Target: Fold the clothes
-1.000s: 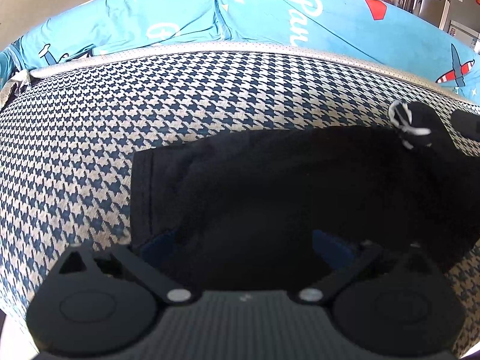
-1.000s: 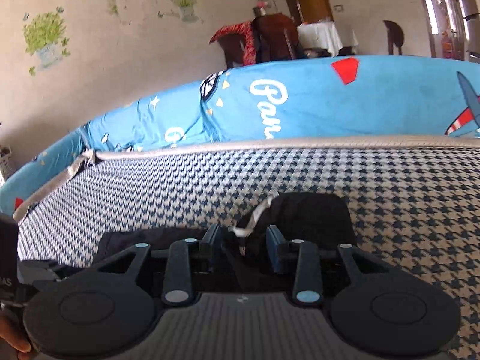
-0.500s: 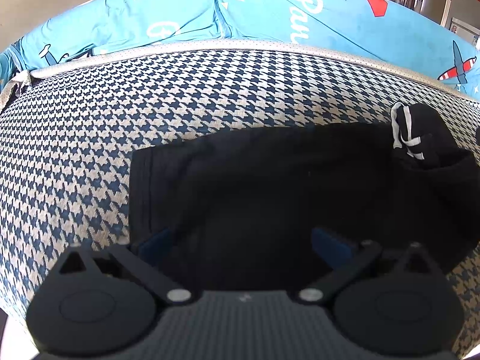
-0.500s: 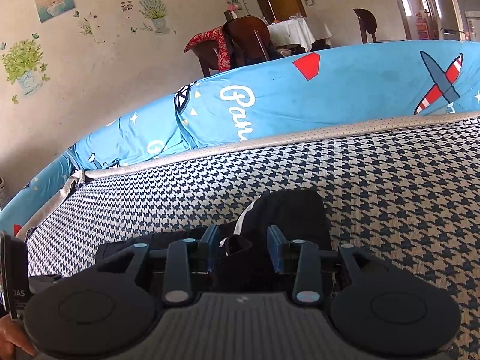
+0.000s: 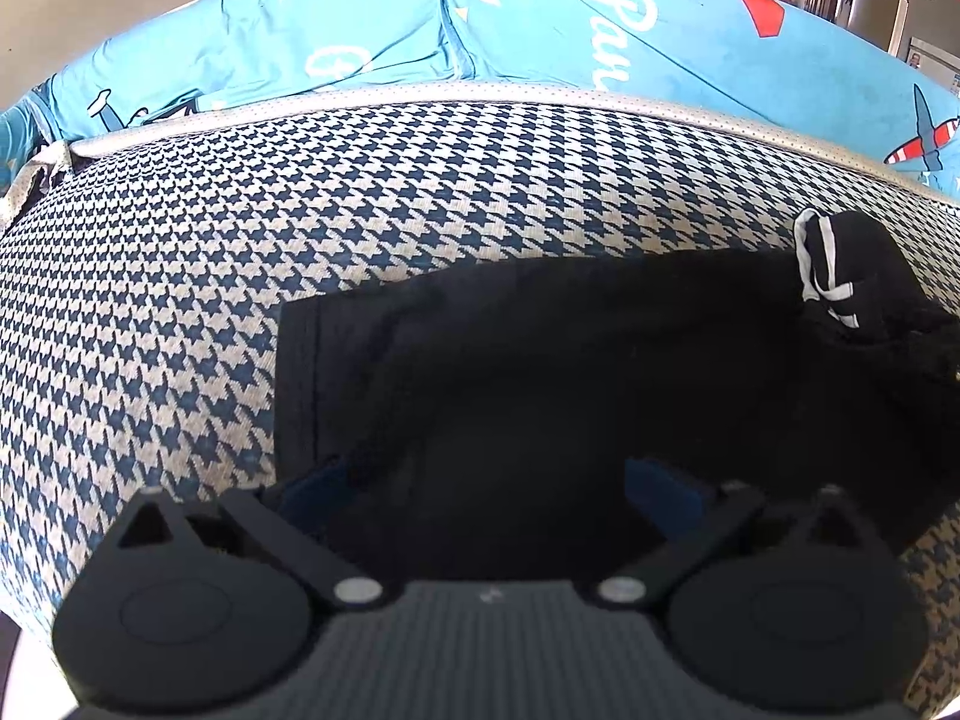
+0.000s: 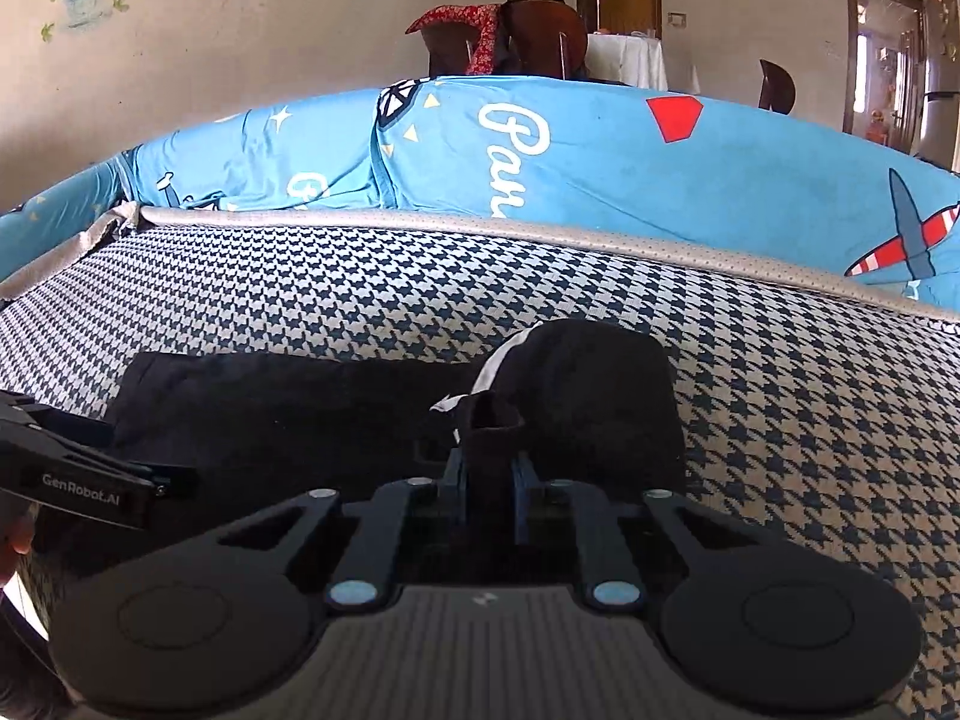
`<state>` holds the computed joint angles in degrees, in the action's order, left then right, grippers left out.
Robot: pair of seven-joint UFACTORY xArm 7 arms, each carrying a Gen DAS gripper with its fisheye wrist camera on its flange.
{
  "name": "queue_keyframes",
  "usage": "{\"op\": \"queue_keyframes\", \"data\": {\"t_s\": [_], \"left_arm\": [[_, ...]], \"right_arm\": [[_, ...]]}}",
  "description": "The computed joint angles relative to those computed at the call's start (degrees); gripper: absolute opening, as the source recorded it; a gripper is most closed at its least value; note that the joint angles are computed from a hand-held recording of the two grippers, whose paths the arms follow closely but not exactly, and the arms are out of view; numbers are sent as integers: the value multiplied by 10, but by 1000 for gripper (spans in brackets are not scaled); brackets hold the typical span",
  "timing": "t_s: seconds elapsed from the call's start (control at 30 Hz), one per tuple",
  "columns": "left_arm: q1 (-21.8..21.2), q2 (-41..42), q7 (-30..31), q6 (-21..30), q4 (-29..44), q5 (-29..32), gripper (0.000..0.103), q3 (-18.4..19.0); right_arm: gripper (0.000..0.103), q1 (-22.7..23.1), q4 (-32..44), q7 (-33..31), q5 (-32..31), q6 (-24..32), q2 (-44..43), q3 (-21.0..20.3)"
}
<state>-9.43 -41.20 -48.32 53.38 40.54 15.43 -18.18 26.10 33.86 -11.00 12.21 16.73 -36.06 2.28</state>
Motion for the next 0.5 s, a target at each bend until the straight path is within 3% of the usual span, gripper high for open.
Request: {"op": "queue_keyframes", "data": {"t_s": [0.13, 0.3, 0.47, 0.5], "left_arm": [[1, -5, -2, 3, -2, -1, 103, 2], [3, -2, -4, 3, 0, -1, 103, 2], [2, 1, -3, 6, 1, 2, 103, 0], [2, 0, -3, 8, 1, 2, 103, 0]], "right_arm": [[15, 38, -19, -34, 12, 9, -32, -16], [15, 52, -32, -67, 7, 56, -48, -8], [30, 28, -38, -66, -16, 79, -43, 28], [36, 28, -37, -65, -15, 80, -44, 28]]}}
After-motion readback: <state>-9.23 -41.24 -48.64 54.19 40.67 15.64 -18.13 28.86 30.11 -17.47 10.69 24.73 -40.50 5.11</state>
